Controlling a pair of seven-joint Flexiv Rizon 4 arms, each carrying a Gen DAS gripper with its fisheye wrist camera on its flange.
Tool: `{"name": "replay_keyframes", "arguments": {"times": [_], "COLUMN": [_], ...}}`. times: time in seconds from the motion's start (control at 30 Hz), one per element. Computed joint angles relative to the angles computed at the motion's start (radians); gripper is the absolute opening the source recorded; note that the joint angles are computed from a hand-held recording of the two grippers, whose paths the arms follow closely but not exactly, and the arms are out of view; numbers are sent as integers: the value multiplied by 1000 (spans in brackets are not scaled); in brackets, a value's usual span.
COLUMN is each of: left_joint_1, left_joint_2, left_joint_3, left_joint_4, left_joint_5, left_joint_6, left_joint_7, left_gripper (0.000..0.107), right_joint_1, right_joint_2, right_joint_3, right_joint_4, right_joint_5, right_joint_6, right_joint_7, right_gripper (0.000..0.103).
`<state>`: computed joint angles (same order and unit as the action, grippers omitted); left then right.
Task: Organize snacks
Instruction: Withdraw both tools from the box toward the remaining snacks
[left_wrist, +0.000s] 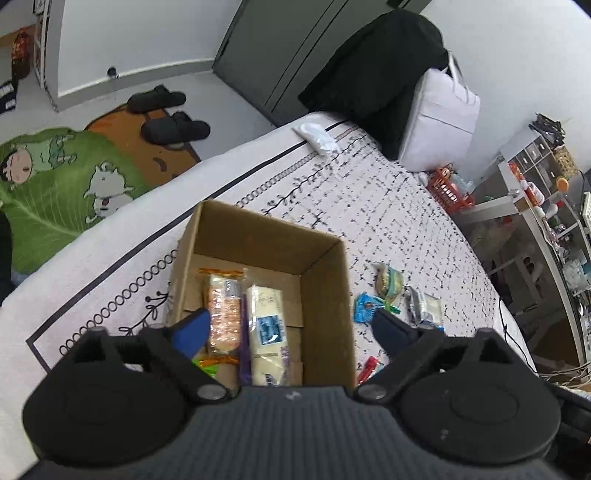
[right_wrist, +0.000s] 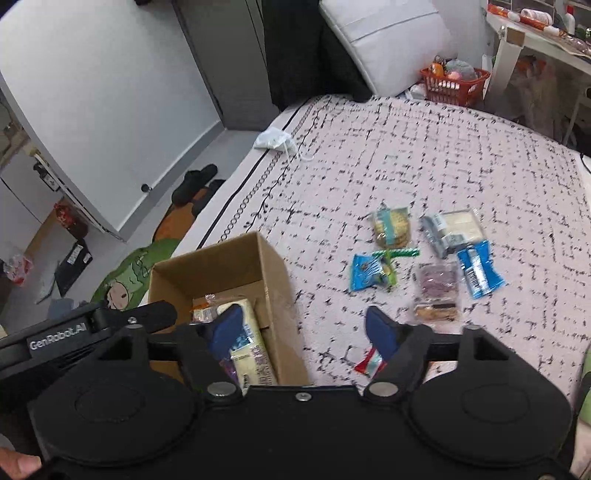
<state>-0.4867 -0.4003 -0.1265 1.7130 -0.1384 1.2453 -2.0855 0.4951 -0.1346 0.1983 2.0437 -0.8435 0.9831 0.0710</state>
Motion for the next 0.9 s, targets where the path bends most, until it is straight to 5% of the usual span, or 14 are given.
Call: {"name": "replay_keyframes", "arguments": {"times": [0.23,0.9], "left_joint_1": [-47,-190], "left_joint_2": [-7,-105], "left_joint_3": [23,68], "left_joint_4": [-69,-336], "left_joint_5": [70,278], "left_joint_6": [-53,-246], "left_joint_7": [-48,-269], "left_gripper": [103,103], "right_joint_1": [-52,-256], "right_joint_2": [68,231], "right_joint_3": [-2,0], "right_joint_4": [71,278], "right_joint_5": [-31,30], "right_joint_6": [25,241], "right_joint_7": [-25,-213], "right_gripper": [93,98]}}
